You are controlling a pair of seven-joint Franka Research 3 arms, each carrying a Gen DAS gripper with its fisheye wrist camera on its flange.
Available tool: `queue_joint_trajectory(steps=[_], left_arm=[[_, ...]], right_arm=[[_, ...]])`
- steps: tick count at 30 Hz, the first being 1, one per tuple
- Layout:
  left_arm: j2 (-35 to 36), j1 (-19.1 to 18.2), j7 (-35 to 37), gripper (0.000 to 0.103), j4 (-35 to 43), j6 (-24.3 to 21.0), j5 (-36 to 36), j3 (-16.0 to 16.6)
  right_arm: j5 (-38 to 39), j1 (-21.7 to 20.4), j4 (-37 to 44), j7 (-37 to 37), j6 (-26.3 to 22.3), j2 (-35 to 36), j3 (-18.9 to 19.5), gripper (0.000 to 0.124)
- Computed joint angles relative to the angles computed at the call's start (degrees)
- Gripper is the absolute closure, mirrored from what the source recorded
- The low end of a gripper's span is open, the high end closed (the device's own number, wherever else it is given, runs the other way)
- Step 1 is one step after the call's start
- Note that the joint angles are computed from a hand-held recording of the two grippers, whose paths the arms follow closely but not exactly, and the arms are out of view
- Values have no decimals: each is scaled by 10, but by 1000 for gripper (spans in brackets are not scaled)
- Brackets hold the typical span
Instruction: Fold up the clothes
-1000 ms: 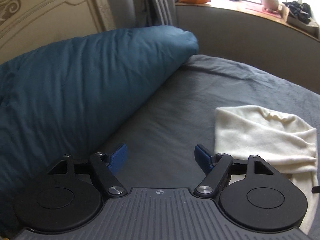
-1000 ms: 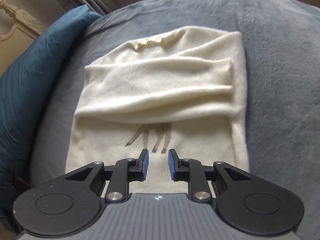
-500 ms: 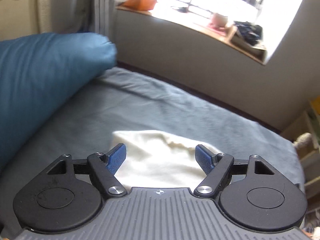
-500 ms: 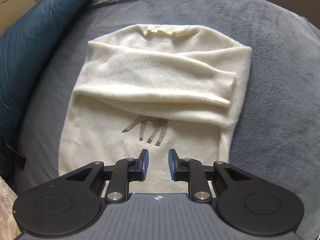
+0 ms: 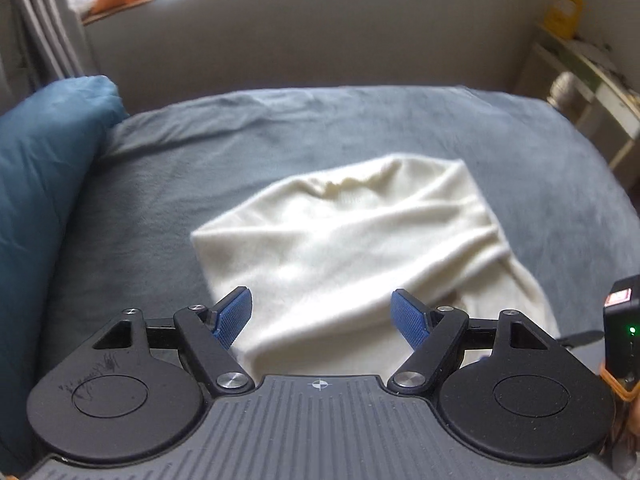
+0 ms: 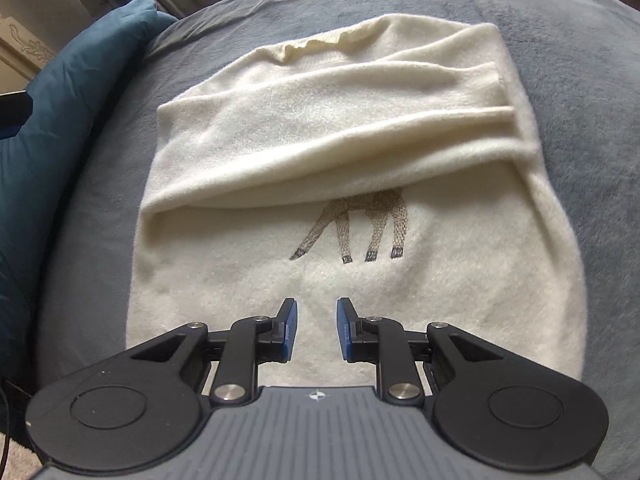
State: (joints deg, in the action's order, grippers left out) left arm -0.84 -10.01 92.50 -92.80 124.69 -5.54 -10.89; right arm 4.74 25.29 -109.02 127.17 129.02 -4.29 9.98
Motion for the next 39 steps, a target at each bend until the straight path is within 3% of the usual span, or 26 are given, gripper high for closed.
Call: queue_joint_trajectory(steps=[6,10,12,14,18,24,30,39], left_arm=[[-113,-1,134,23,-238,159,-121,35],[-191,-41,205,24,-384,222,-217,77],[-225,-53,210,24,-431,233,-231,87],[-250,-60,200,24,-453,210,-229,99],[-280,-59,192,24,-470,163,-218,118],[-303,-50,177,23,-506,157,-202,126],[-324,-47,160,23,-529,128,-181,125],[-325,-53,138,23,-527,99,-176,120]], right_arm=[[-140,13,-65,142,79,-26,38,101],[-240,18,-90,238,97,-40,66,101],[-291,22,-90,285,85,-38,79,101],[-322,31,-81,319,60,-30,86,101],[-307,57,-51,335,22,-9,78,101],[-235,85,-18,307,-5,38,57,94],[-272,110,-11,321,-22,49,48,90],[-283,113,-21,341,-76,18,52,90]])
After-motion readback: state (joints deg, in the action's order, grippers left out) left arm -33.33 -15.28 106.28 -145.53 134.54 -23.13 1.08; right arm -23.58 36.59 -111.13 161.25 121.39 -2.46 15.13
